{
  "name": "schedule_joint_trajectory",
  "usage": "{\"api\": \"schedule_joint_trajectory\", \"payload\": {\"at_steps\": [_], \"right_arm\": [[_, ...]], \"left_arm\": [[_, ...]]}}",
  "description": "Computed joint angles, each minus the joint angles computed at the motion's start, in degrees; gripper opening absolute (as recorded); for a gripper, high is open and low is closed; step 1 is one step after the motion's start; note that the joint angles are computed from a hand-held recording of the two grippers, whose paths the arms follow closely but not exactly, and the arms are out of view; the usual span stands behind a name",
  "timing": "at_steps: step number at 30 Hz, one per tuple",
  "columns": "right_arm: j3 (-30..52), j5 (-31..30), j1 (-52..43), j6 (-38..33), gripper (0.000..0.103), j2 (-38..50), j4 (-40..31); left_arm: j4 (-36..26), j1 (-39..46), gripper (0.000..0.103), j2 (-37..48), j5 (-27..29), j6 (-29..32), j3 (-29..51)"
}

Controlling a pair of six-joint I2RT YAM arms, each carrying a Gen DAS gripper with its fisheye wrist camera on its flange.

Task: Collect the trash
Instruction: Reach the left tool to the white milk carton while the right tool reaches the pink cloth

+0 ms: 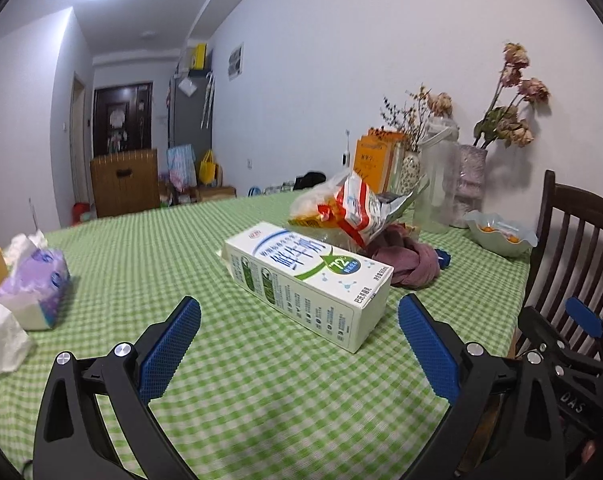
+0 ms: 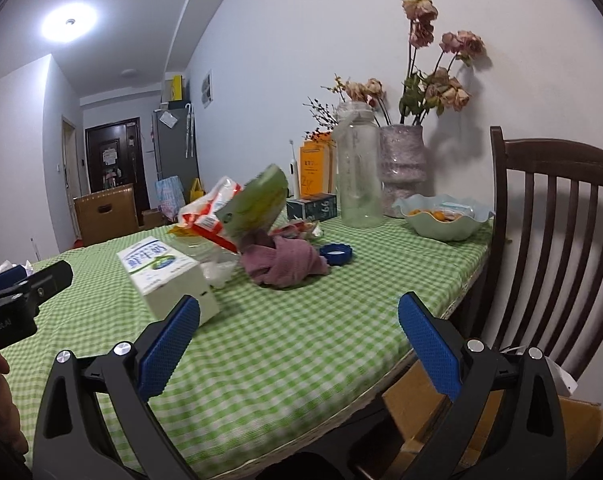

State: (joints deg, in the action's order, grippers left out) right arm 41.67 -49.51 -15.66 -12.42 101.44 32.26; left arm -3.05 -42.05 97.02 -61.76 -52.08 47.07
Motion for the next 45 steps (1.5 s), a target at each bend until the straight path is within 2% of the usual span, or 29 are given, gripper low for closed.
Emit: {"api": "schedule_joint_trajectory", "payload": {"at_steps": [7,10,14,19,26,28,31,35,41,45], "right_arm": [[6.04,0.51,0.07,-0.24,0.096,4.19,-4.96],[8.71,0.87,0.26,-0.36,0.096,5.76,-7.19],[11.73,1.14,0.29,-0.96,0.096,7.28,-9.8],[16.05,2.0,0.65,-1.76,0.096,9.85,-13.87],[19.91,3.12,0.88,-4.5,0.096,12.03,-19.21],[20.22,3.85,1.19,-5.24,0.096,12.19,-19.78],[19.64,5.62,2.27,-7.01,0.096,11.81,-19.17],[20.72,6.86,4.24,-6.78,0.096,12.25,-21.12],[22.23,6.0,8.03,-2.94,0.096,12.49,-22.89],[28.02,5.06,11.33,-4.02,0.095,13.86,-29.09]], "left_arm": [[1.27,6.6,0.096,6.8,10.66,-3.59,7.43],[1.21,8.34,0.096,10.87,12.04,-4.05,11.78],[-1.84,9.83,0.096,15.45,12.98,-5.41,17.7],[-6.2,12.38,0.096,20.3,17.01,-7.39,25.27],[-14.52,16.07,0.096,26.26,20.69,-14.31,34.39],[-14.48,17.41,0.096,26.59,23.21,-16.11,34.02],[-9.32,19.51,0.097,24.82,27.55,-16.16,28.79],[-9.23,20.01,0.097,20.87,26.18,-15.08,23.16],[-8.75,20.93,0.096,10.14,18.68,-14.98,10.57],[0.85,24.21,0.096,5.19,24.12,-8.88,2.85]]}}
